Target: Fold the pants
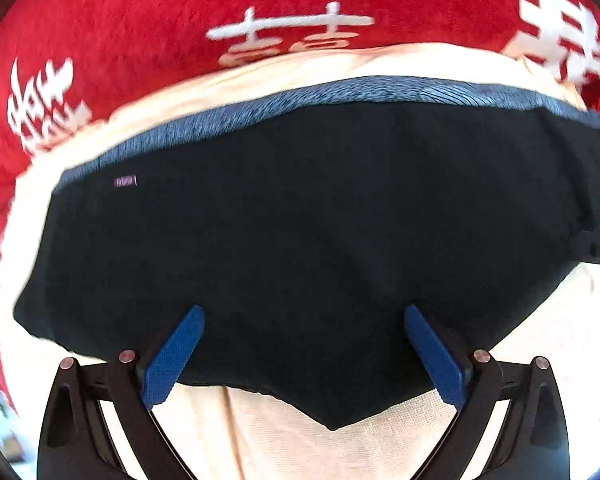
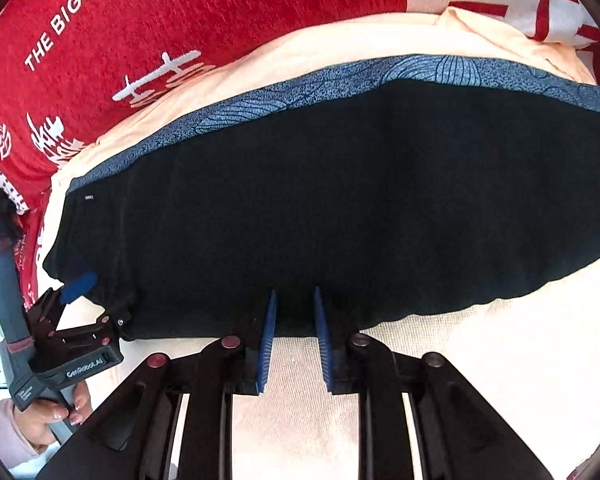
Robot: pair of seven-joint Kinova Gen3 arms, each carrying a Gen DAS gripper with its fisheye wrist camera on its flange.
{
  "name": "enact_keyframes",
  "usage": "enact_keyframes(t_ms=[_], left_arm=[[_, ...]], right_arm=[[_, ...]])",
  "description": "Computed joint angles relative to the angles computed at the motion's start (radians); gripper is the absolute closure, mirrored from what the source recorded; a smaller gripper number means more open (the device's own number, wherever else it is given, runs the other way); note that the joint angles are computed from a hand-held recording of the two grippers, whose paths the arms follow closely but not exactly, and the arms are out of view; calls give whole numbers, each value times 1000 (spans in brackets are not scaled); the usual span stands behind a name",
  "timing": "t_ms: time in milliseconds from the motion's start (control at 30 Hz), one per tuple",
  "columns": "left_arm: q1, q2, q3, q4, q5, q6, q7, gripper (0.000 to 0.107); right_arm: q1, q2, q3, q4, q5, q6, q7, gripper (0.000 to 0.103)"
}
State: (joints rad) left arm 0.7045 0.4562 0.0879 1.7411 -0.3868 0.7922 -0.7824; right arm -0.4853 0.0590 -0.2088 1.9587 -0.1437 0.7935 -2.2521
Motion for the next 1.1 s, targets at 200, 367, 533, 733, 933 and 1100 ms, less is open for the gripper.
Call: enact_keyframes(t_ms=[200,367,533,733,933,1100], left_arm=[[-25,-35,-33,-32,-30,19,36,6],[-116,37,-61,-135,-26,2,36,6],[-104,161,-138,-193,-58,44,59,6],[-152,137,-120,-127,-66,13,27,4],[-183,25,-76,-29,11,-11,-19,4],[-148,21,-62,53,-15,-8,1,4]], right_arm=[[-182,4,241,-53,-98,101,113,81],[-284,132,425,-223,-184,91,316,80],[-325,356,537,-399,-387,115,514,80],[-504,460,815,-414,-473,107,548,88],[-514,416,906,-401,-607,222,628,82],[-417,233,674,-170,-810,206,714,82]])
